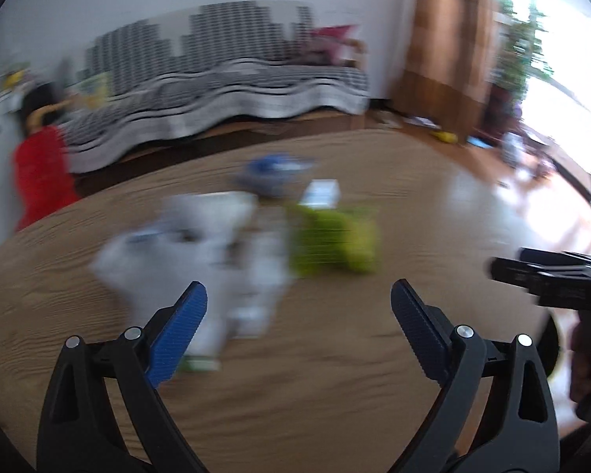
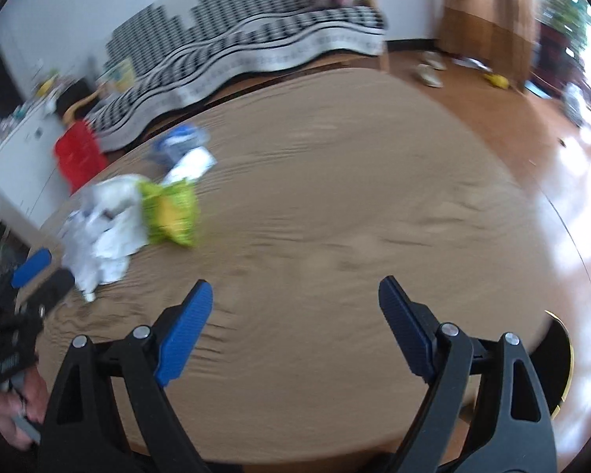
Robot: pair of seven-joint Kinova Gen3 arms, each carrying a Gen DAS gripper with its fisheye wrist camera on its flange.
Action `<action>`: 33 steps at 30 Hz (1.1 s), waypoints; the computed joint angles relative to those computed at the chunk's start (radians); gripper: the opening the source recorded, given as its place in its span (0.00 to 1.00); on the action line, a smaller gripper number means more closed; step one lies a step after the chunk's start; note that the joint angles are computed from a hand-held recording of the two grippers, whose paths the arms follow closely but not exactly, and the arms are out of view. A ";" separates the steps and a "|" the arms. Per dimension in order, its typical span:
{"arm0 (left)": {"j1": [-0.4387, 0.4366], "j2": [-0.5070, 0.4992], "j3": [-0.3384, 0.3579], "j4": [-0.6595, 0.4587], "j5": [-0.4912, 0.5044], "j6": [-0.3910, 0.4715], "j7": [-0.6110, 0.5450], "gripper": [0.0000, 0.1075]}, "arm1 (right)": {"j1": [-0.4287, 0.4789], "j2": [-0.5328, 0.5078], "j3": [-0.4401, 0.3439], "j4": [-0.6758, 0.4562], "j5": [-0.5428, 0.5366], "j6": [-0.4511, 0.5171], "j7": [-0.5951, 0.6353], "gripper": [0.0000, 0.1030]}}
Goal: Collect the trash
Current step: 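Grasp the clear plastic bag with the left gripper while the right gripper grasps the yellow-green popcorn bag, then carry the plastic bag and popcorn bag to the black bin and release both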
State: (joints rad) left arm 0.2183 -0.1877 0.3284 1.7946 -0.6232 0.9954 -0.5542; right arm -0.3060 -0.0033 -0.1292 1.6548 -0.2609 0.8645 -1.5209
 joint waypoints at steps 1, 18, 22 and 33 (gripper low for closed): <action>-0.019 -0.022 -0.034 0.025 0.005 -0.003 -0.009 0.85 | -0.020 0.016 -0.019 -0.015 0.021 -0.006 -0.030 0.81; -0.140 0.054 -0.174 0.055 0.107 -0.148 -0.181 0.27 | -0.177 0.229 -0.056 -0.171 0.182 -0.073 -0.222 0.81; -0.155 -0.005 -0.158 0.058 0.101 -0.137 -0.161 0.22 | -0.189 0.269 -0.057 -0.206 0.163 -0.072 -0.224 0.81; -0.221 -0.120 -0.136 0.066 0.219 -0.103 -0.250 0.21 | -0.221 0.260 -0.064 -0.213 0.180 -0.086 -0.246 0.49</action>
State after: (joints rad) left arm -0.0029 -0.3081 0.1925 1.8608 -0.4043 0.8921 -0.8040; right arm -0.5266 0.2564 -0.1936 1.4418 -0.0807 0.7787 -1.7670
